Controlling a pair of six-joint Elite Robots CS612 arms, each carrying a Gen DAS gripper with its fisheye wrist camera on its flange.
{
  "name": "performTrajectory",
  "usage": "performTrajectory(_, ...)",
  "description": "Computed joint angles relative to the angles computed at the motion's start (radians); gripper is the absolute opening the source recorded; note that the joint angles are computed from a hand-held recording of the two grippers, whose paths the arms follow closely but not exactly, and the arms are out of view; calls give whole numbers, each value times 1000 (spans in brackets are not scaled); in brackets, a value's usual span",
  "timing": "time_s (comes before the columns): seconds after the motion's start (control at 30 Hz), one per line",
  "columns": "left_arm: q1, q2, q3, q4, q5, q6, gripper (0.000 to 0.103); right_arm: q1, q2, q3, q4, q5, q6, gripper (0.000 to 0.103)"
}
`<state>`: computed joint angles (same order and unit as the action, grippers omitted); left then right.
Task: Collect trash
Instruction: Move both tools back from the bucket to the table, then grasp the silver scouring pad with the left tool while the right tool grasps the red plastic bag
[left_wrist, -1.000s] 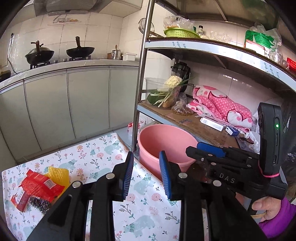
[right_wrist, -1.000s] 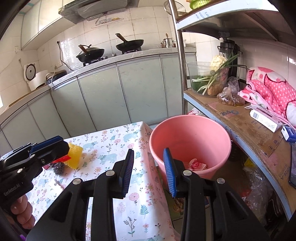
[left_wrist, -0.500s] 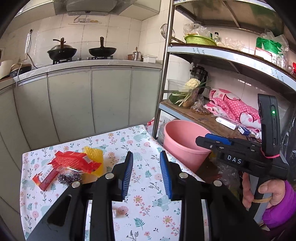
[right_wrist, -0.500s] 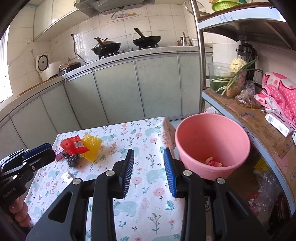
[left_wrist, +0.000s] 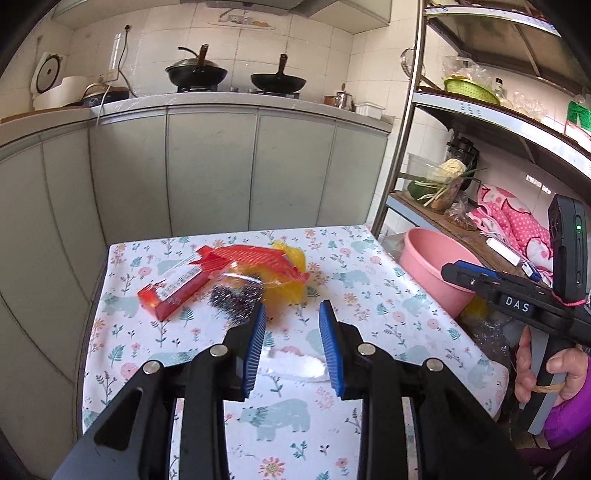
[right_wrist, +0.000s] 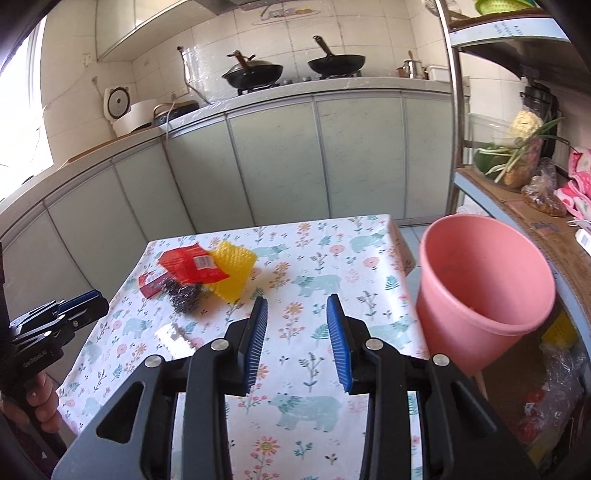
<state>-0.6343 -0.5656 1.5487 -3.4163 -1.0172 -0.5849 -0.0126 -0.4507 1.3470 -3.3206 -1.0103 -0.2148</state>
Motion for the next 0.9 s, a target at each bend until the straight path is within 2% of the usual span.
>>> performTrajectory(0.2, 14, -11, 46, 56, 4, -96, 29, 15, 7, -13, 66, 17, -57, 34)
performTrajectory(0.4, 34, -8, 47, 74, -25, -149, 29, 25, 15, -28, 120, 28, -92, 34)
performTrajectory(0.53, 57, 1, 13, 93, -86, -167, 29, 29, 21, -40, 148, 35, -107, 34)
performTrajectory(0.73, 83, 38, -83, 189, -99, -171, 29, 32, 31, -60, 180, 44, -129, 34)
performTrajectory(0.9, 109, 72, -151, 236, -157, -209, 29, 38, 41, -82, 202, 77, -169, 34)
